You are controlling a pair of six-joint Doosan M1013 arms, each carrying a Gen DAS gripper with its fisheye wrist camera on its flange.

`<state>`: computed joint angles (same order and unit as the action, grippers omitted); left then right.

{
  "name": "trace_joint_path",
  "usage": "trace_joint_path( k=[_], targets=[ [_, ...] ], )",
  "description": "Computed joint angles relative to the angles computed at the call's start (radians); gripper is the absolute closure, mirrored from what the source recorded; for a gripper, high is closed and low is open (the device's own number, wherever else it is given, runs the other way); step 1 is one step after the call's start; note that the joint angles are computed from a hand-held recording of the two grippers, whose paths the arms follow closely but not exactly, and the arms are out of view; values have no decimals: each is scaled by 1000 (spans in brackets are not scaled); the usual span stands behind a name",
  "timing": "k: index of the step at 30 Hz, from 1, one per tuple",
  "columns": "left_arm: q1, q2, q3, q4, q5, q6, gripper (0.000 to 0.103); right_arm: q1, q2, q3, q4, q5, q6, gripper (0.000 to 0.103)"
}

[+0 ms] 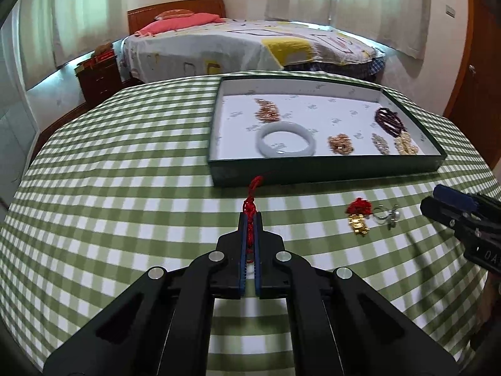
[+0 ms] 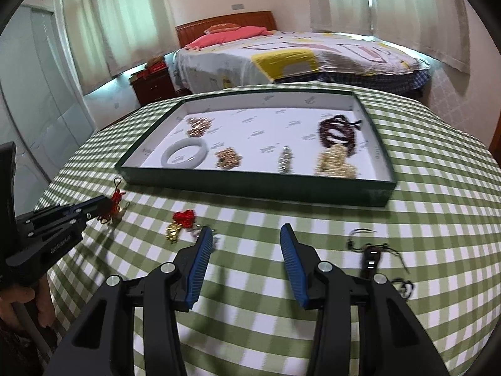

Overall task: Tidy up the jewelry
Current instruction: 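Grasp the red tassel gold coin charm with the left tool while the right tool grasps the pearl ring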

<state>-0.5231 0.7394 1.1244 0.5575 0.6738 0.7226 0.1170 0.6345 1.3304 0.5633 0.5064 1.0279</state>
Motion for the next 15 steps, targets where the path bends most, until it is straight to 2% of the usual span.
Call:
trace_joint_path(
  k=[7,12,15],
  targets=[
    [7,-11,17,29,5,-43,99,22,23,-33,-11,50,-35,62],
    [7,-12,19,28,2,-43,99,28,44,-66,-50,86,-7,63],
    [8,-11,18,24,2,-40,99,27,55,-83,-68,114,10,72]
  ],
)
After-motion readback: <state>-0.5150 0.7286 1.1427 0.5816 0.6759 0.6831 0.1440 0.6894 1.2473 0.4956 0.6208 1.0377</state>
